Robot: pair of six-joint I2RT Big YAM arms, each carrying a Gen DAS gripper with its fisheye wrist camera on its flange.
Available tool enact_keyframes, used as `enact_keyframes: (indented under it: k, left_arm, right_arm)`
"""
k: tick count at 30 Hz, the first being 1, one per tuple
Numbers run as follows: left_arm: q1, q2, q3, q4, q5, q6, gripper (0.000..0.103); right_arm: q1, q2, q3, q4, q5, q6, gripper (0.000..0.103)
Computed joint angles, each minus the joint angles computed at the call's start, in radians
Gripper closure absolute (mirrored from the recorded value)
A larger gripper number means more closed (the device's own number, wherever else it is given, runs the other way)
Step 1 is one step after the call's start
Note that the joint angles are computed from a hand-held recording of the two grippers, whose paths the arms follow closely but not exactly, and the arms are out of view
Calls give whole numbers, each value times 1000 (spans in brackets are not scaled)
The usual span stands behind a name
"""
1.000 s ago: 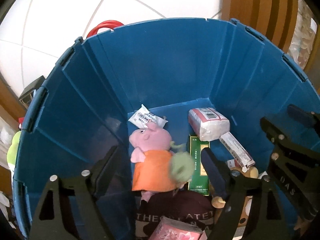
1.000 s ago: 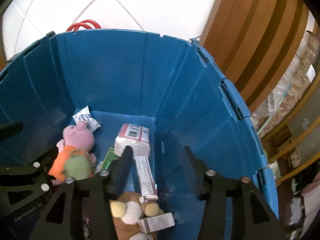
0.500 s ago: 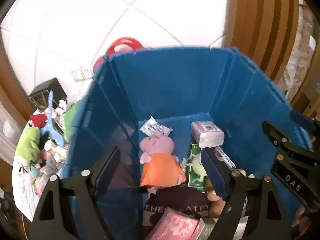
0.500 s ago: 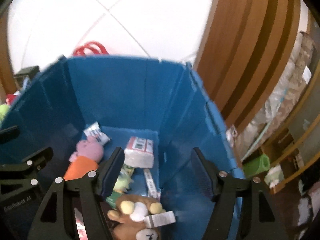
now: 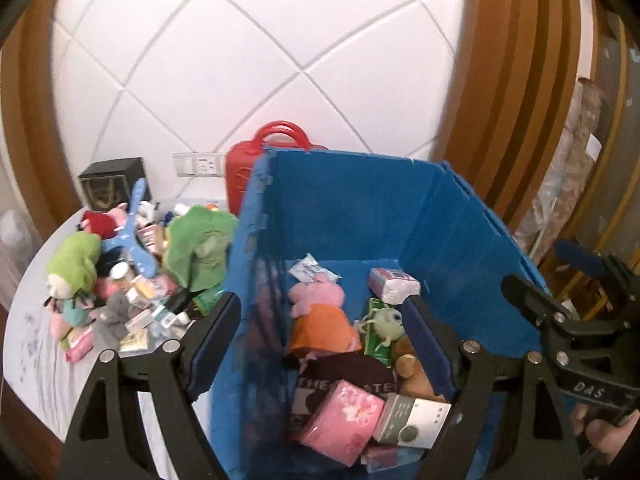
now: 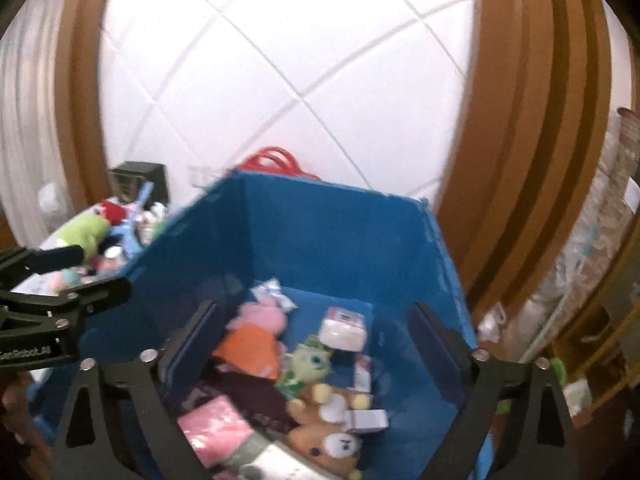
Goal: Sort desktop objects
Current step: 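Withdraw both tools from the crate back toward the table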
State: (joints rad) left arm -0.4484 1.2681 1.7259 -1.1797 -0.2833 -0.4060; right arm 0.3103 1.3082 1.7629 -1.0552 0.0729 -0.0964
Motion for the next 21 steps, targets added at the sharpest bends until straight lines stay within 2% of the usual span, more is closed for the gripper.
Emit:
enact_keyframes:
  k: [4,7,11,13,16,21]
  left_arm:
    - [26,-77,-60,25,-16,21,20]
    - [67,-138,-112,44,-21,57,20]
    - [185,-231,-191,78,47,140,20]
    - [277,-275,-230,84,115,178,20]
    - [460,-323,-281,85,251,267,20]
    - [828,-349,-346,85,503,489,20]
  right_arm:
    - [72,-36,-29,31,-3,34,4]
    - [142,-37,-32,39,28,59,4]
    - [264,-25,-22,61,96,107,4]
    - [328,-15,-16,75,137,135,3]
    - [430,24,11,88,198,189,2]
    - [577,147,102,100,310,277,2]
